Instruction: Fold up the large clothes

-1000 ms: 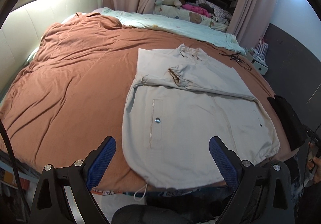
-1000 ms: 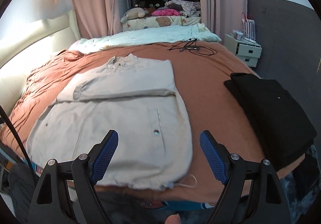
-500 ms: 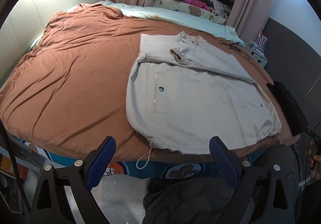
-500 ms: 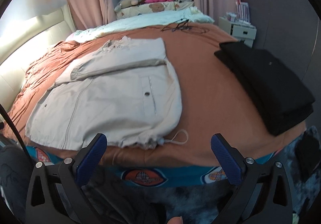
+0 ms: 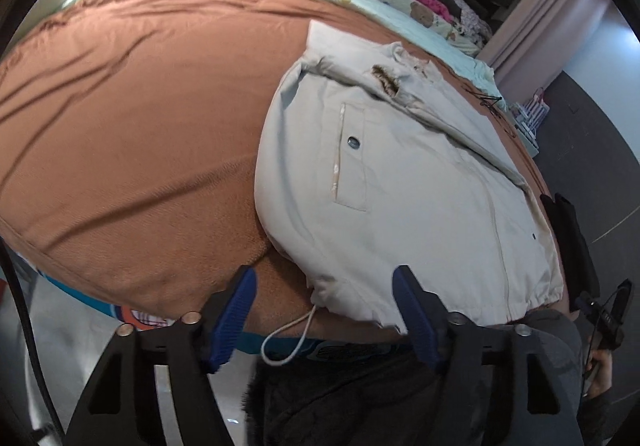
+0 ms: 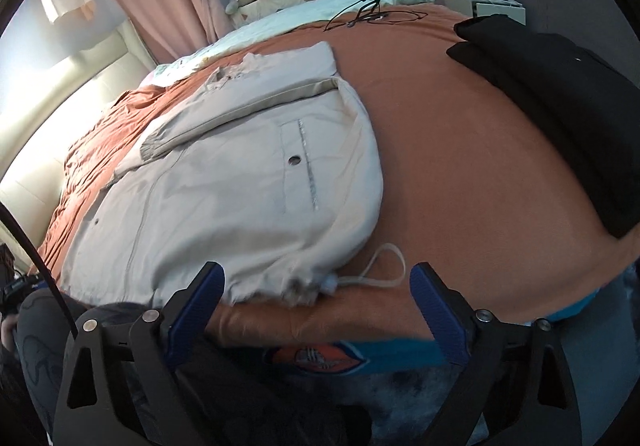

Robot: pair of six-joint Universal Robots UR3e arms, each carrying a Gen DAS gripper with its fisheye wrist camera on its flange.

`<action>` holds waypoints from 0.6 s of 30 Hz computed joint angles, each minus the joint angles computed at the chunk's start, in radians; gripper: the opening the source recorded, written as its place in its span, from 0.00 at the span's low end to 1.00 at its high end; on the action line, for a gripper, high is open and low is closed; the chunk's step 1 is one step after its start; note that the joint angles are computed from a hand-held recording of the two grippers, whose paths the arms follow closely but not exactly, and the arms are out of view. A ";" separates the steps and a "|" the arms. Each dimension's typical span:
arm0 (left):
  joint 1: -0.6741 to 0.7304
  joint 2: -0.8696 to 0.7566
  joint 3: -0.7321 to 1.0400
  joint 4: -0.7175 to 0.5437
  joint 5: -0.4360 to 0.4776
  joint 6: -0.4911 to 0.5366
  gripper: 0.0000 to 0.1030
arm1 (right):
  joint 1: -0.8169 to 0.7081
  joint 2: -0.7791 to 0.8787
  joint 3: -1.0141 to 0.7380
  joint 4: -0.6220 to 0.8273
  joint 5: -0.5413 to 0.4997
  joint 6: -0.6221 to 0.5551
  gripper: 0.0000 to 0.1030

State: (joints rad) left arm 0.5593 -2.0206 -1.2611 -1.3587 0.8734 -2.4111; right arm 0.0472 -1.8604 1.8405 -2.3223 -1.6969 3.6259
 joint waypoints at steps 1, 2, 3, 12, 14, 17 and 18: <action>-0.013 -0.028 0.023 0.008 0.008 -0.022 0.65 | -0.023 0.007 0.007 -0.018 0.016 -0.010 0.91; -0.023 -0.055 0.045 0.019 0.015 -0.042 0.65 | -0.048 0.015 0.013 -0.029 0.033 -0.015 0.91; -0.031 -0.082 0.071 0.028 0.021 -0.061 0.65 | -0.073 0.026 0.020 -0.041 0.050 -0.017 0.91; -0.094 -0.341 0.409 -0.015 0.045 -0.145 0.58 | -0.213 0.136 0.037 -0.119 0.153 -0.045 0.91; -0.104 -0.385 0.480 -0.036 0.046 -0.157 0.54 | -0.253 0.162 0.034 -0.128 0.204 -0.066 0.91; -0.112 -0.471 0.643 -0.139 0.033 -0.164 0.43 | -0.338 0.181 0.044 -0.154 0.303 -0.100 0.91; -0.113 -0.506 0.711 -0.192 0.022 -0.164 0.40 | -0.356 0.182 0.051 -0.170 0.329 -0.109 0.91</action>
State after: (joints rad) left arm 0.4462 -2.5264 -0.5500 -1.5508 0.8956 -2.5749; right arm -0.3083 -1.6784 1.8920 -2.4920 -1.3674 3.5170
